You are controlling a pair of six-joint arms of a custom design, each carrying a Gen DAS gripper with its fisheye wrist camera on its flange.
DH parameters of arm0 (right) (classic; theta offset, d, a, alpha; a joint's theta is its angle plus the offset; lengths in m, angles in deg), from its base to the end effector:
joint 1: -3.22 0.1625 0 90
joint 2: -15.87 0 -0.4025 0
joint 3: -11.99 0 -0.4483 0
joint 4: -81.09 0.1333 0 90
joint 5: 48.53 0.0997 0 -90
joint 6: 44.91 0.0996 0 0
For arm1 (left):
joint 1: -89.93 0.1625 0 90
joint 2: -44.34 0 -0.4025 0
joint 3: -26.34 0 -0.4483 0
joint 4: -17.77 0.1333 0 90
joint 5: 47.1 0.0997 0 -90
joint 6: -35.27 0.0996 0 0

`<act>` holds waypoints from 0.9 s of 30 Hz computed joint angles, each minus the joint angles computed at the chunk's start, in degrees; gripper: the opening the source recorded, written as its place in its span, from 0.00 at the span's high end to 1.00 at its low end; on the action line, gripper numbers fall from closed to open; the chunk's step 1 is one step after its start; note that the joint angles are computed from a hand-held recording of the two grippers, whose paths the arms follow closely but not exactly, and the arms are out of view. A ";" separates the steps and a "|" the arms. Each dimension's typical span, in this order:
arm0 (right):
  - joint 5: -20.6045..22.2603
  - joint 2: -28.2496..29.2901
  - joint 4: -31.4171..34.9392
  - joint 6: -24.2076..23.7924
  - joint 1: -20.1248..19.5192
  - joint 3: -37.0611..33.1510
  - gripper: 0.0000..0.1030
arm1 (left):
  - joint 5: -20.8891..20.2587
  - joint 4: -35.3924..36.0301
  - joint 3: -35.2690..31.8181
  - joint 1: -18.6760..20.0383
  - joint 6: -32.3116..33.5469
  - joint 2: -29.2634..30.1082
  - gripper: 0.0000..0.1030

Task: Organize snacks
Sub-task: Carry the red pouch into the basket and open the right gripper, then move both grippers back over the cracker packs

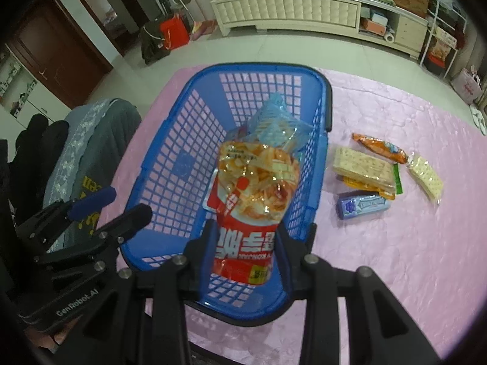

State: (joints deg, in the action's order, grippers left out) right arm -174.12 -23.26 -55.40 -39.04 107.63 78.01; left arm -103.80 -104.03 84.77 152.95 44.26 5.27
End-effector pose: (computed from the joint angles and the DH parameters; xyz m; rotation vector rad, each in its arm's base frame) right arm 0.2803 -0.7882 0.1709 0.0485 -2.5346 0.5734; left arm -0.2184 -0.8434 0.2078 0.7147 2.4733 -0.3973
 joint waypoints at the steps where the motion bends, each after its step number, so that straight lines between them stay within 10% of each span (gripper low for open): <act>1: -0.47 0.35 0.49 0.52 0.05 -0.39 0.59 | -0.12 0.17 -0.12 0.12 -0.12 0.04 0.43; 16: -4.30 -0.15 1.63 1.33 1.15 0.16 0.31 | 0.28 0.83 0.60 -0.33 -0.36 -0.36 0.43; 27: -4.40 -6.29 -2.34 1.78 0.62 6.81 0.30 | 0.49 -1.40 3.91 -2.27 0.41 -1.91 0.43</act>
State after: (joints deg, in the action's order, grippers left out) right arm -178.52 -29.55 -57.73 -37.26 108.25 84.82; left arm -103.32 -105.43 88.68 150.68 44.67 3.36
